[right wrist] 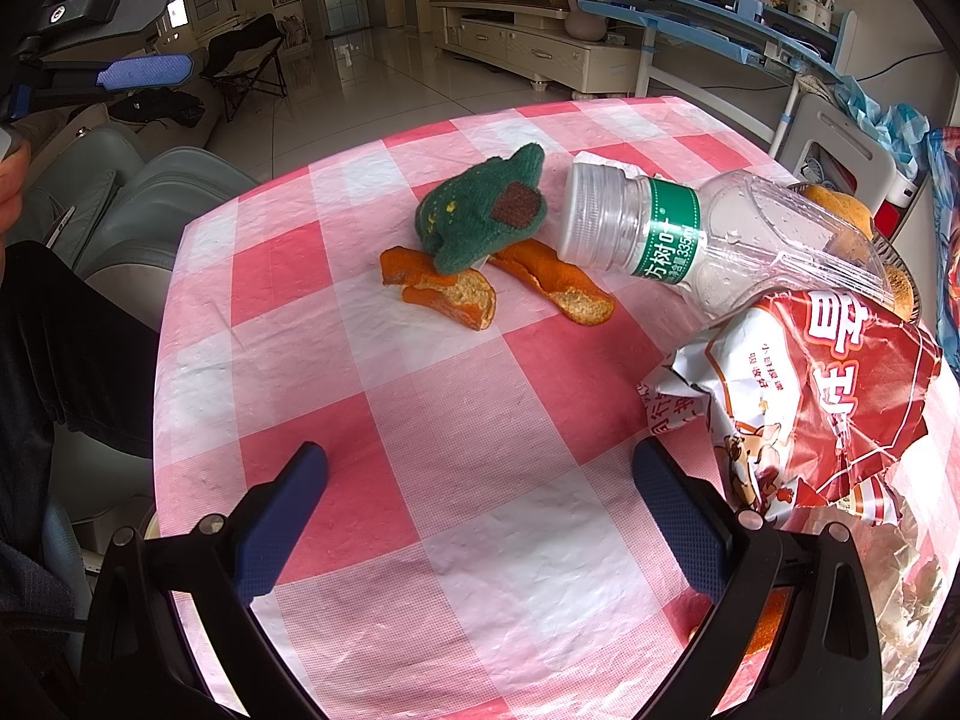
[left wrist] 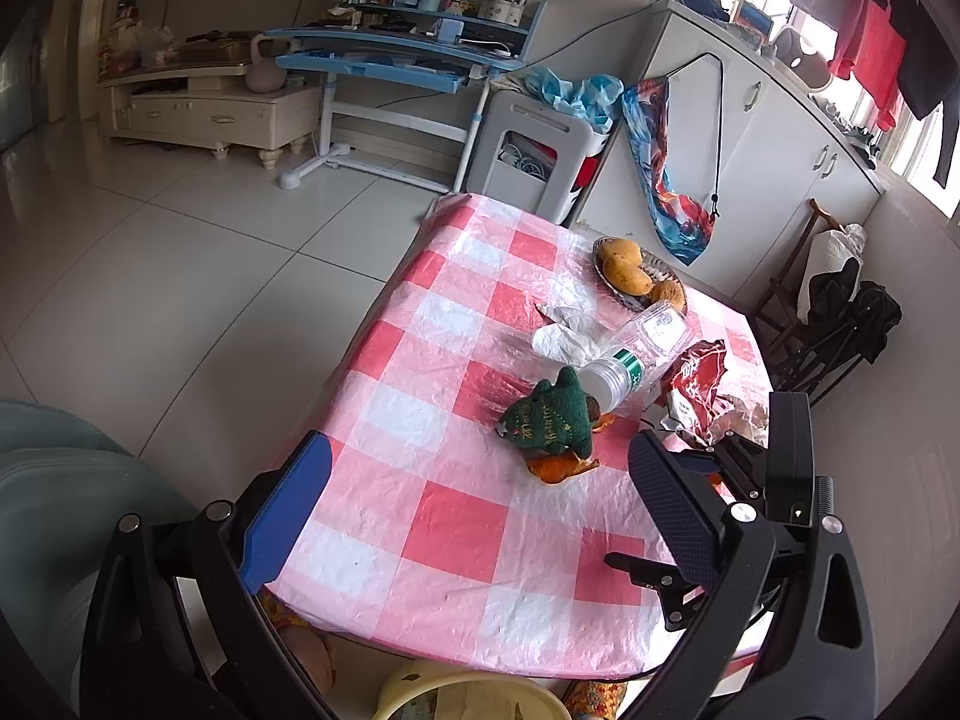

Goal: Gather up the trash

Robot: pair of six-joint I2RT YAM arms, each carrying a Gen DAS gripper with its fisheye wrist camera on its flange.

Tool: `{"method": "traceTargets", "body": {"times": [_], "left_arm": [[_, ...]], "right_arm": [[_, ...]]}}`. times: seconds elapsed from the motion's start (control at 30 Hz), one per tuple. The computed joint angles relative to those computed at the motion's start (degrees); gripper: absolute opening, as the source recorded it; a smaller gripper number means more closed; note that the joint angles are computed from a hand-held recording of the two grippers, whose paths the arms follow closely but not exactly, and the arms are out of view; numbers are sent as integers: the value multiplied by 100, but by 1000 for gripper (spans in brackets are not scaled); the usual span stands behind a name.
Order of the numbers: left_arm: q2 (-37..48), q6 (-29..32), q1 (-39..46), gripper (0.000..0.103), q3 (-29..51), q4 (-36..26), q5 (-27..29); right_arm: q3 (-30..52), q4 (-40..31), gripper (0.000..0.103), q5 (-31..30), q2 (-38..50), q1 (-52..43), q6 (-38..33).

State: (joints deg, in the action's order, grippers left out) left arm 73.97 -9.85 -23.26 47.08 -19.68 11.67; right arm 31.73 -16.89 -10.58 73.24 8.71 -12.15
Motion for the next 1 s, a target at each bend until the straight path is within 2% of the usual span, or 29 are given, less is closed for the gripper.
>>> {"method": "traceTargets", "body": {"times": [0.6, 0.83, 1.0], "left_arm": [[117, 198, 113, 96, -18, 84, -269], [447, 160, 130, 96, 0, 70, -231], [619, 116, 308, 96, -87, 253, 72]], "right_arm": [[-10, 1, 97, -6, -10, -7, -8], [-15, 2, 97, -13, -14, -12, -17], [-18, 1, 97, -14, -18, -12, -18]]}}
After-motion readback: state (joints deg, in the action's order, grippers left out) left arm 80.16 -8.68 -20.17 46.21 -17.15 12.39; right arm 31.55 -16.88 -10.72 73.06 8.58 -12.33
